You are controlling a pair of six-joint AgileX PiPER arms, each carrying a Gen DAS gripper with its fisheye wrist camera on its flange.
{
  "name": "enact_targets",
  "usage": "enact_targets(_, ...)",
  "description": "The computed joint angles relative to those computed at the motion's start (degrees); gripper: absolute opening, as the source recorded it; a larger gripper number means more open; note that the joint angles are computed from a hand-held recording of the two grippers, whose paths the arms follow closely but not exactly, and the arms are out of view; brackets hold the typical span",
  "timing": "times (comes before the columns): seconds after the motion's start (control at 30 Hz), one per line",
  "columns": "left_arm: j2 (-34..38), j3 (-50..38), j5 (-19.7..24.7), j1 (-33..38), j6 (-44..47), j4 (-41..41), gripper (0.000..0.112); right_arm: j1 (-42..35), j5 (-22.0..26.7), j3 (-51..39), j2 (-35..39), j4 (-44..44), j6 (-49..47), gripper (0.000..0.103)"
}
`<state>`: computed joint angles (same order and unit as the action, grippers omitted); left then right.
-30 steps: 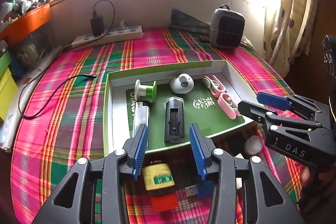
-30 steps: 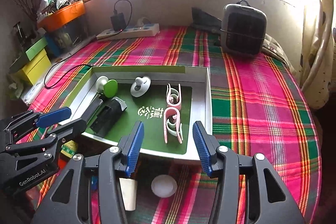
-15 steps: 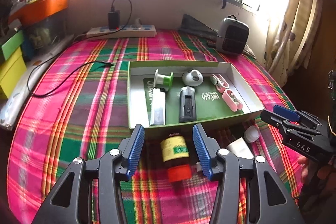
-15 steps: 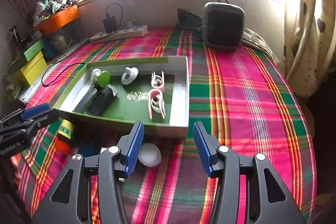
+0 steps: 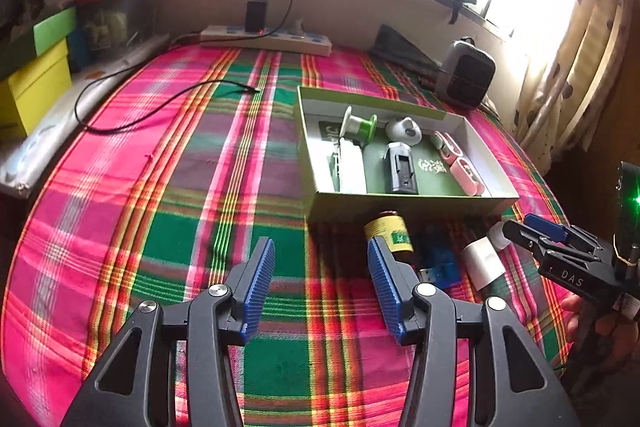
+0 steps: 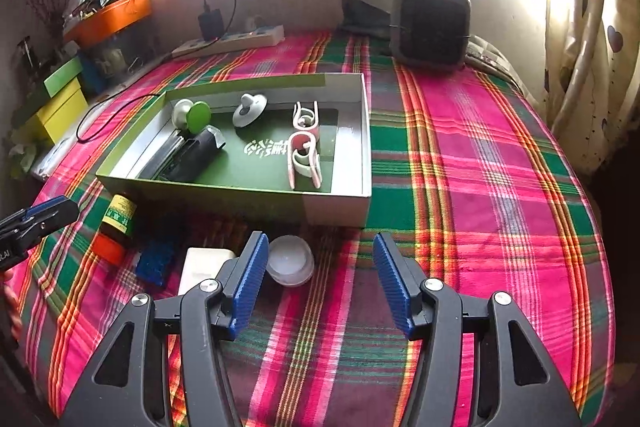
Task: Organize rigid objects
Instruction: 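Move the left tool to the red-capped yellow-label bottle while the right tool approaches the white round container, then grasp and lift the bottle with the left tool while the right tool grasps the white round container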
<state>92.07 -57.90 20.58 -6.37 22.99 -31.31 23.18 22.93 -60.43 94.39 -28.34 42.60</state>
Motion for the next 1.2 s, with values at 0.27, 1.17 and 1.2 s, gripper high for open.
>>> enact_targets(0.27, 1.29, -0.13, 0.88, 0.92, 5.81, -4.85, 0.048, 0.93, 1.38, -1.6, 2.01, -0.66, 1.03, 0.056)
enact_targets(1.17, 4.53, -3.87, 3.27, -4.56, 0.44, -0.07, 0.048, -1.06, 3.77, -0.9, 2.64, -2.17, 0.9, 0.043)
enact_targets(1.2, 4.86, -4.21, 3.13, -5.06, -0.89, 1.27, 0.048, -1.2, 3.49, -0.49, 2.31, -1.99, 0.52, 0.037)
